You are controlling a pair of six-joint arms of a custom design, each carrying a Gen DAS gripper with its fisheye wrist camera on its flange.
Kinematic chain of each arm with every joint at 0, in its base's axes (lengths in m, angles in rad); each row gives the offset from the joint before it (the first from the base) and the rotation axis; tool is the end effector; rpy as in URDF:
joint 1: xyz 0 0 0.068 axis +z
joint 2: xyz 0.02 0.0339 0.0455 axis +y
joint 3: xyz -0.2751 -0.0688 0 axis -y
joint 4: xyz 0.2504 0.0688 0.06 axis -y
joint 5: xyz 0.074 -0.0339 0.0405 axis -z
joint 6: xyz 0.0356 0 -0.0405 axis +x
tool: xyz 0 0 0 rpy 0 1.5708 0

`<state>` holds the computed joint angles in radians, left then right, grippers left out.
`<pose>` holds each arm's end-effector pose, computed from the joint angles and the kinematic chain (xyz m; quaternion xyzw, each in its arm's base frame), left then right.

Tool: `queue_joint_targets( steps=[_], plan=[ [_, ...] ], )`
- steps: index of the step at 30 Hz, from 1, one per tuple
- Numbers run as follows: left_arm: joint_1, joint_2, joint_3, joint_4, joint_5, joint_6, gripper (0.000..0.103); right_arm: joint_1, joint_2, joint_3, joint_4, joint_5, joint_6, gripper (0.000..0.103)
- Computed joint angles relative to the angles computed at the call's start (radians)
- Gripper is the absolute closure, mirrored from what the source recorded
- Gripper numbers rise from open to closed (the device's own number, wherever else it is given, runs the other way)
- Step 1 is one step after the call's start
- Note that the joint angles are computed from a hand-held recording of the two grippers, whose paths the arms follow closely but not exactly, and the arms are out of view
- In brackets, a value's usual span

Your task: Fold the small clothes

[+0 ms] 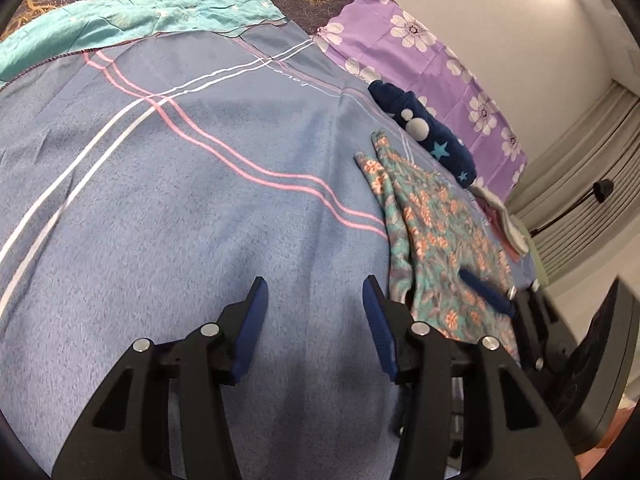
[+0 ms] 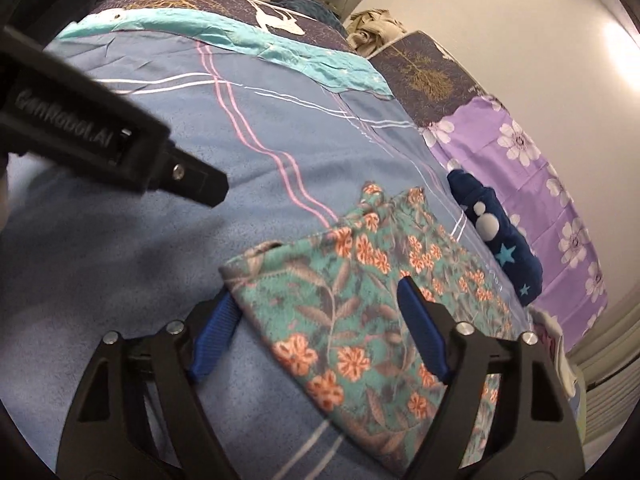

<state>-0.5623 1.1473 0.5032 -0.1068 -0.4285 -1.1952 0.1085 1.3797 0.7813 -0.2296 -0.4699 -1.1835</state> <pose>0.1948 -0.1053 0.1893 -0.3594 0.8253 -0.1754 0.3986 0.2766 0.0463 0.2142 -0.6130 0.6728 0.0056 0.4142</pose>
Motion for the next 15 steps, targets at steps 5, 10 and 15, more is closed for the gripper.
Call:
queue_joint_targets(
  steps=[5, 10, 15],
  plan=[
    [0.118, -0.033, -0.018, 0.101, 0.148, 0.132, 0.053, -0.095, -0.038, -0.026, -0.035, -0.056, -0.118, 0.037],
    [0.291, 0.108, 0.04, 0.274, 0.436, 0.264, 0.05, -0.016, -0.008, -0.044, 0.11, 0.057, 0.012, 0.036],
    [0.413, 0.368, 0.184, 0.377, 0.745, 0.287, 0.05, 0.03, 0.008, -0.029, 0.126, 0.092, 0.069, 0.037]
  ],
)
